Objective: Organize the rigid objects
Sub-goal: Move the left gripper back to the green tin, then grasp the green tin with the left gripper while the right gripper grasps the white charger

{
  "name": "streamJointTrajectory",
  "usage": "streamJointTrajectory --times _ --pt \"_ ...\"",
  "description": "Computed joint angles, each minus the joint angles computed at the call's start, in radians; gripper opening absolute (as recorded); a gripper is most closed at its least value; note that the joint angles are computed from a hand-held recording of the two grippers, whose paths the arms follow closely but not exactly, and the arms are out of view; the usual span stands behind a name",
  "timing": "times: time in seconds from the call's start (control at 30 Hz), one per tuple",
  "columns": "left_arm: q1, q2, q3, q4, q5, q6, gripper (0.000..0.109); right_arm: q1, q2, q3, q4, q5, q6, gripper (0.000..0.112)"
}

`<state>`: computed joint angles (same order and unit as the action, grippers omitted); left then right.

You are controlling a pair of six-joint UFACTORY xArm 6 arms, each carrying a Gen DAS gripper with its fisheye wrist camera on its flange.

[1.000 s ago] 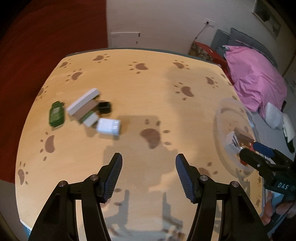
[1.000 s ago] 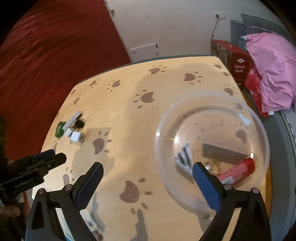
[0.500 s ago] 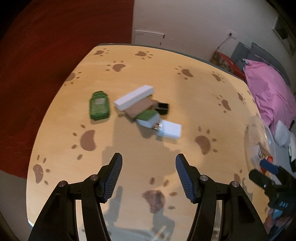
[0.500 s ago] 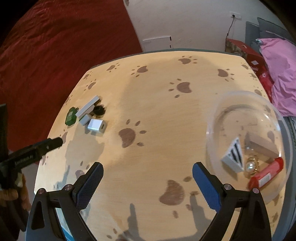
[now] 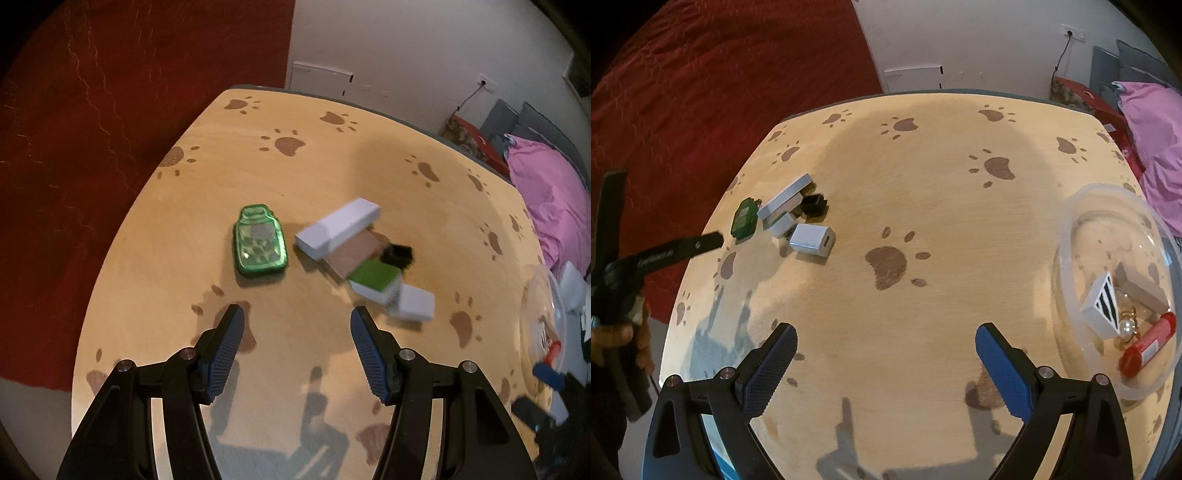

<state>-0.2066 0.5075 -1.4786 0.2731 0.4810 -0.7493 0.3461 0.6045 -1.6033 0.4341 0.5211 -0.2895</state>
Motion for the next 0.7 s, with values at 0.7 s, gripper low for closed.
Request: streamJointTrajectory --times 0.7 --pt "0.09 0.313 -0.397 -0.097 0.13 0.144 0.061 0.04 0.078 -0.087 -0.106 0.04 0.129 0.1"
